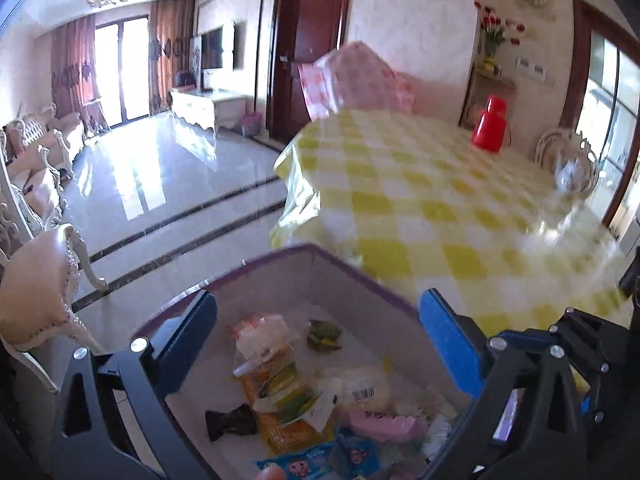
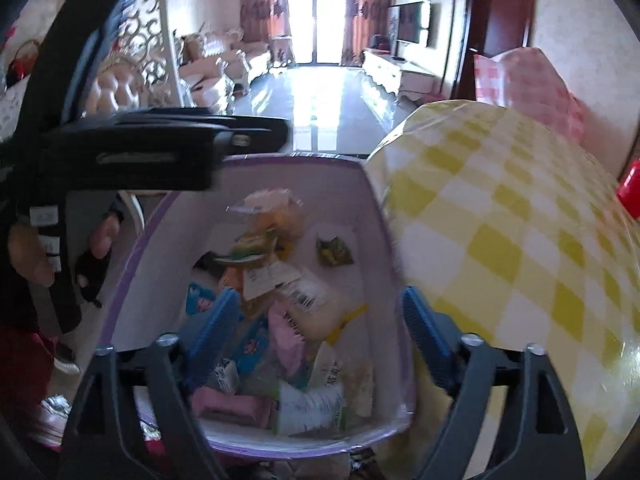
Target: Organize snacks
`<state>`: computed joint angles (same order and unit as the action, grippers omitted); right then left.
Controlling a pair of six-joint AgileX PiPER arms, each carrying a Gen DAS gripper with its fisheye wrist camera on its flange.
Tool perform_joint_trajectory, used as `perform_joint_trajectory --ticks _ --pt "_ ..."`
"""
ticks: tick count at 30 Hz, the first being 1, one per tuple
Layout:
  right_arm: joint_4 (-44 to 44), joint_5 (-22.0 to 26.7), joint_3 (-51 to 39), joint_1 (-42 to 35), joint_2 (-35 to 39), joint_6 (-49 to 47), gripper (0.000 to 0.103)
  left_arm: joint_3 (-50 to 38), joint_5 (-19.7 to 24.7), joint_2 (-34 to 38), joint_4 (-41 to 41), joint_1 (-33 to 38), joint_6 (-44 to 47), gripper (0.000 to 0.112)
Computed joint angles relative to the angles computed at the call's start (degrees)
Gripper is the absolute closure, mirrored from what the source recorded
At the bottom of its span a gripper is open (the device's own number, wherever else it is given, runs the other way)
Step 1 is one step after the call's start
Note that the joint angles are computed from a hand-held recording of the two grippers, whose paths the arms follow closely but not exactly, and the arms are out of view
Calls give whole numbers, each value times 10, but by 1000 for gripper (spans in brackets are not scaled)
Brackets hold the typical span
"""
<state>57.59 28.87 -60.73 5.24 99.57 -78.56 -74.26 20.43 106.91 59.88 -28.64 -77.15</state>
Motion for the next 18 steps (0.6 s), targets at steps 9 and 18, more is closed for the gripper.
perform_joint_trajectory --ticks 9,18 --pt "-153 79 -74 -6 27 197 17 -63 172 27 -102 -36 85 11" --pt "-435 -2 -64 83 62 447 17 -166 236 123 -284 -28 277 11"
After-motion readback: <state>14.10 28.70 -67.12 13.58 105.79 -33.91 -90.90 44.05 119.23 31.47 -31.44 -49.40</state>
